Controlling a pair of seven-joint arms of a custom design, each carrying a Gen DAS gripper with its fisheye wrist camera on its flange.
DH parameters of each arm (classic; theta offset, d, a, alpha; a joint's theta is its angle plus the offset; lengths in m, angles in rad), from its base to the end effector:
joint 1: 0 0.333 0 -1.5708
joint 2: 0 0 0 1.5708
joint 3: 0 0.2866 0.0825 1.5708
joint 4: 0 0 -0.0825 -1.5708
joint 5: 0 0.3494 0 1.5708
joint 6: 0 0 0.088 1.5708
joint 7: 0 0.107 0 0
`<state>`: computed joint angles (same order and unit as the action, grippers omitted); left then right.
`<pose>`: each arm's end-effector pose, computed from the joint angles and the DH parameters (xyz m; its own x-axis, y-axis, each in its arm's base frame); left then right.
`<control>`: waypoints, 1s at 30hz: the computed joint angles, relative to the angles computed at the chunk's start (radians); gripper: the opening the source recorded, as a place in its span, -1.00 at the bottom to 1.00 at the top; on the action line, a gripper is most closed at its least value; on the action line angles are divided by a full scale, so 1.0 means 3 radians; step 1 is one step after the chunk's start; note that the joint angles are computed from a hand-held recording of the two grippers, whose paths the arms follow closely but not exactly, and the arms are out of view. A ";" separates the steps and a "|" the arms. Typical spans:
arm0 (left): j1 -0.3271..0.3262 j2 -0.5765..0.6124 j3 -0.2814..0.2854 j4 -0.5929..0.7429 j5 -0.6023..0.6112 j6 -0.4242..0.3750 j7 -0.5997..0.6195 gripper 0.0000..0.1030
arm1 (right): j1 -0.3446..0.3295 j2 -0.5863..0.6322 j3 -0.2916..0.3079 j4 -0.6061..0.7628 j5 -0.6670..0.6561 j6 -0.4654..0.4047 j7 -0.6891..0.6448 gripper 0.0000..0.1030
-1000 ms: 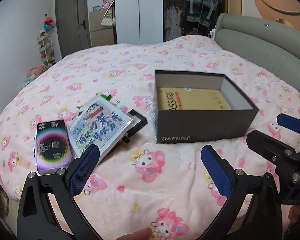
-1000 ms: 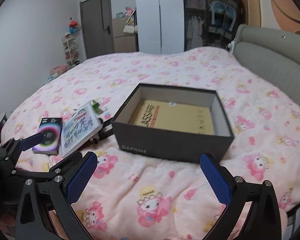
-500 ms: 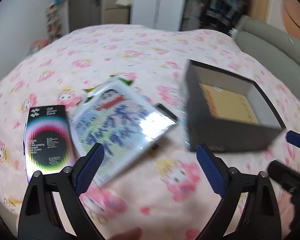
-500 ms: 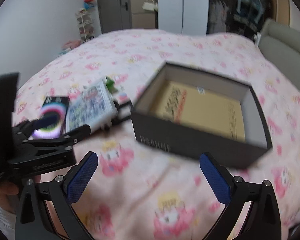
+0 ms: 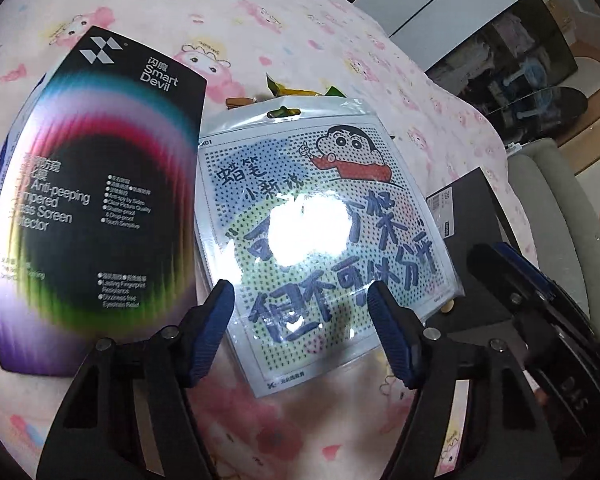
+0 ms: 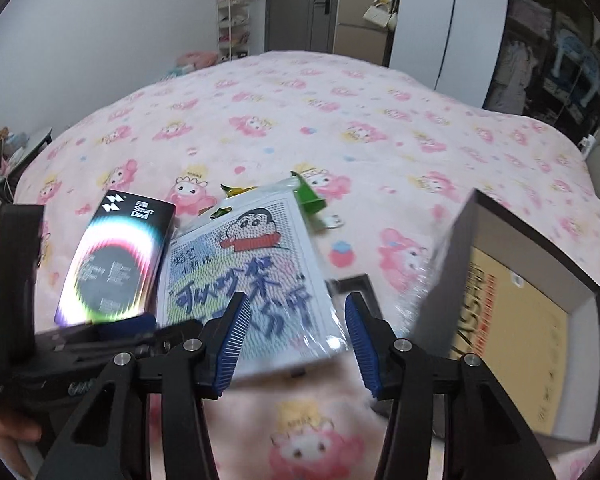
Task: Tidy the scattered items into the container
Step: 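Move the right gripper toward the Shin-chan bead-art kit, then grasp the Shin-chan bead-art kit edge with the right gripper and lift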
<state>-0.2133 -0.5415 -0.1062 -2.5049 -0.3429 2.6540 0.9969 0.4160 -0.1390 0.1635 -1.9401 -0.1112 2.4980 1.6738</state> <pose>0.3937 -0.1255 0.5349 0.2956 -0.7851 0.5443 -0.7583 -0.5394 -0.3661 0.4466 0.2994 0.6022 0.4996 -0.8638 0.0645 -0.6408 -0.4187 -0.6435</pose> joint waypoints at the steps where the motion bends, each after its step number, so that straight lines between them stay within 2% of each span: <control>1: 0.0051 0.0038 -0.0059 0.0047 0.0077 -0.0033 -0.0058 0.32 | 0.0003 0.0054 0.0013 0.0041 -0.0025 0.0001 0.0018 -0.11; 4: 0.0117 0.0157 -0.0115 0.0155 0.0246 -0.0062 -0.0097 0.30 | 0.0005 0.0241 0.0029 0.0196 -0.0188 -0.0062 0.0098 -0.11; 7: 0.0116 0.0191 -0.0097 0.0166 0.0295 -0.0047 -0.0071 0.30 | 0.0016 0.0359 -0.0011 0.0294 -0.0119 -0.0155 0.0098 -0.11; 13: 0.0012 0.0135 0.0038 0.0051 0.0061 0.0091 0.0008 0.30 | 0.0037 0.0566 -0.0048 0.0515 0.0050 -0.0444 -0.0046 -0.09; 16: -0.0028 0.0116 0.0092 0.0012 -0.0060 0.0142 0.0074 0.30 | 0.0051 0.0565 -0.0057 0.0494 0.0068 -0.0472 -0.0034 -0.11; 20: -0.0047 0.0074 0.0103 -0.0044 -0.0157 0.0209 0.0121 0.25 | 0.0058 0.0394 -0.0055 0.0317 0.0050 -0.0431 0.0044 -0.39; 23: -0.0084 0.0067 0.0132 -0.0069 -0.0243 0.0260 0.0159 0.22 | 0.0042 0.0224 -0.0068 0.0141 0.0284 -0.0435 0.0030 -0.39; 30: -0.0119 0.0025 0.0172 -0.0112 -0.0360 0.0299 0.0233 0.20 | 0.0033 -0.0315 -0.0047 -0.0452 0.0440 -0.0469 0.0112 -0.39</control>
